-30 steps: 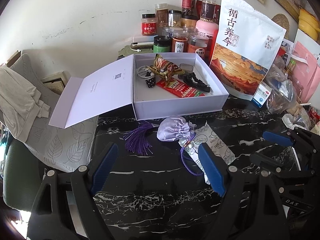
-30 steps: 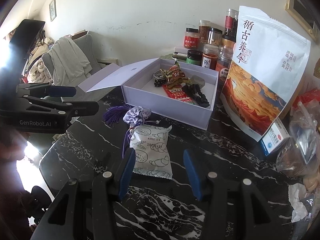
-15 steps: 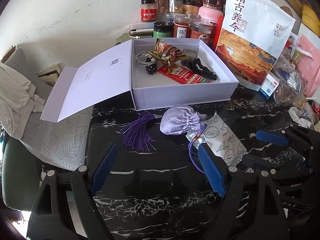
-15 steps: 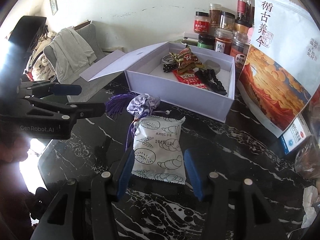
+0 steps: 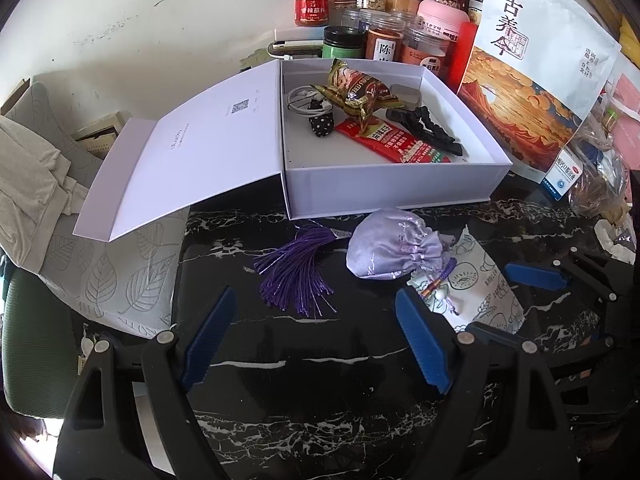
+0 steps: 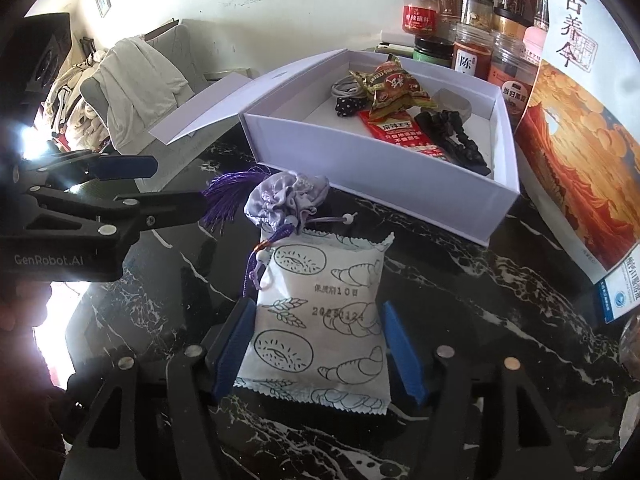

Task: Organize objects
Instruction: 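Grasp the white printed packet with the right tool while the left tool grasps the lavender pouch, then lift the white packet with the right tool while the left tool lifts the lavender pouch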

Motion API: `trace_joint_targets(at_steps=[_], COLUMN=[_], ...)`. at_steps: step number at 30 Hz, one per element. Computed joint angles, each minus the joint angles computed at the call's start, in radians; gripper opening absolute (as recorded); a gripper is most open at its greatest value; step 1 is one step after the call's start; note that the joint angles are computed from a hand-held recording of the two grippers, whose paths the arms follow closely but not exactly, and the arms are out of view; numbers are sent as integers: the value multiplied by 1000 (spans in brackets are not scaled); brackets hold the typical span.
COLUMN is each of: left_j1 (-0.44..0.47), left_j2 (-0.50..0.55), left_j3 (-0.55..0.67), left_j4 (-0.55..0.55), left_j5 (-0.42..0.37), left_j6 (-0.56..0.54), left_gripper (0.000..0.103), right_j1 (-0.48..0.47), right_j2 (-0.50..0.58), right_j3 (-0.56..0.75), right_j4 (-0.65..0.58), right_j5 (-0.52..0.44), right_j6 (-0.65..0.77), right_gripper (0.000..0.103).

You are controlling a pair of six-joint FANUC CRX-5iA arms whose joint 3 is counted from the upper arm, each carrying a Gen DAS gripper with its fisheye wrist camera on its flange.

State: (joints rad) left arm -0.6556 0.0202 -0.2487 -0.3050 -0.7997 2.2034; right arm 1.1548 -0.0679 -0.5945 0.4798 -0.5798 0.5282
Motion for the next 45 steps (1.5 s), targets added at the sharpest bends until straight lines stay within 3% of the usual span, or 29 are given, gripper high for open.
trace_joint_targets(at_steps=[7,13,17,23,25,28,31,37,41,45], left_j1=[29,19,33,66,68,55,38,26,-1,-20], left_j2=[31,132,201,230,233,246,246,208,181,136], left_j3=[-9,66,97,66,61,88,102,56,52,6], left_j4=[105,147,215,329,340,294,251,272,219,228], left_j5=[99,113,123,189,203,180,170,177,134,140], left_j6=[-149,-230,-294,-359,-364,-304,-280,-284,-207,-202], left_gripper=[81,81,87,90,88,58,55,54,54,54], right_j1=[-33,-34,-36,-38,-34,-29,-25,5,42,80], right_j2=[-17,-50,-63,-86,-97,-119,-143,-188,-227,-262], right_j3=[-24,-61,-78,-106,-119,-141,-165,-203,-234,-264], right_j4=[-75,-41,-26,8,23,47,68,114,139,157], right_j5=[79,79,78,75,67,50,31,-31,-77,-113], right_j6=[58,19,2,-40,-58,-95,-132,-215,-277,-327], right_gripper=[62,60,60,59,59,59,58,57,57,57])
